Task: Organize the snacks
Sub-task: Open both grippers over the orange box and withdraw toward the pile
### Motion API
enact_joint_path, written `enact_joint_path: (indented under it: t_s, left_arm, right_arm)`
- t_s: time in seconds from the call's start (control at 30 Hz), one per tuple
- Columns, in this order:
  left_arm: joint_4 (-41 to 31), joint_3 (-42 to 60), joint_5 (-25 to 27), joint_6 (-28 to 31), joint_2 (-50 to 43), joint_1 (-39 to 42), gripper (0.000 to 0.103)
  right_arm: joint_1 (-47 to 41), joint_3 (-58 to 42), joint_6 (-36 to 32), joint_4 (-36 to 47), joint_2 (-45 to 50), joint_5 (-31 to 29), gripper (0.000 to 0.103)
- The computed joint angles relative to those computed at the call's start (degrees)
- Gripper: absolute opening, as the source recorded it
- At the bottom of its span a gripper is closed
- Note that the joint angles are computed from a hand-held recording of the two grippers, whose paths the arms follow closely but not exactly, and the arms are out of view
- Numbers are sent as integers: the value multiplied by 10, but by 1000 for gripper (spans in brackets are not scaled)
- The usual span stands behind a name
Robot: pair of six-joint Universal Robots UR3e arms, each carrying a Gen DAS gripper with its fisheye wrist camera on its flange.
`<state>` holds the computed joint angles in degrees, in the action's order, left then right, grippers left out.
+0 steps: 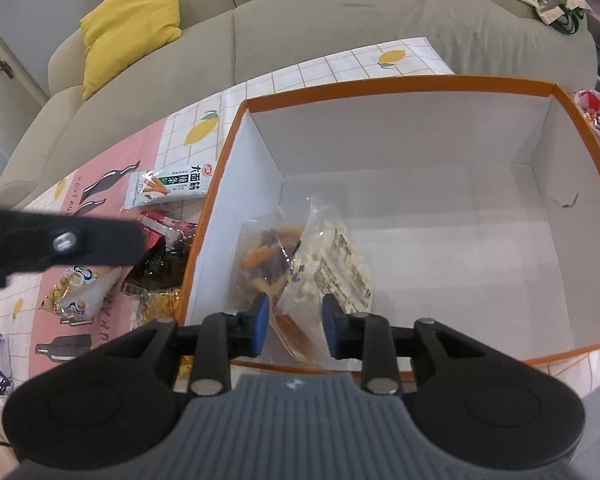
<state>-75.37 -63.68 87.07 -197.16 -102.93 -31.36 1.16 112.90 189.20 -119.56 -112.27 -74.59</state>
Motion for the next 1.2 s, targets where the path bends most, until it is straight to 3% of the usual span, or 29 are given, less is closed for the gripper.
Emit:
enact_joint_path:
  t_s: [0.27, 0.5, 0.67, 0.83, 1.0, 1.2]
  left_arm:
    - [53, -144, 11, 12, 148, 18, 69]
    - [108, -283, 46, 38, 290, 34, 71]
    - [129, -391, 60, 54, 404, 67, 77]
    - [103, -480, 27, 86, 522, 142, 78]
    - [67, -551, 6, 121, 619, 204, 81]
    - [91, -622, 13, 140, 681, 228, 83]
  right_arm:
    - [99, -76, 59, 10, 13, -117, 59]
    - [239, -131, 136, -27, 37, -243, 74]
    - [346, -160, 200, -55, 77, -333, 75]
    - [418, -159, 255, -97, 115, -383, 75]
    - [466, -147, 293, -127, 147, -398, 75]
    - [494, -135, 284, -156, 193, -385, 76]
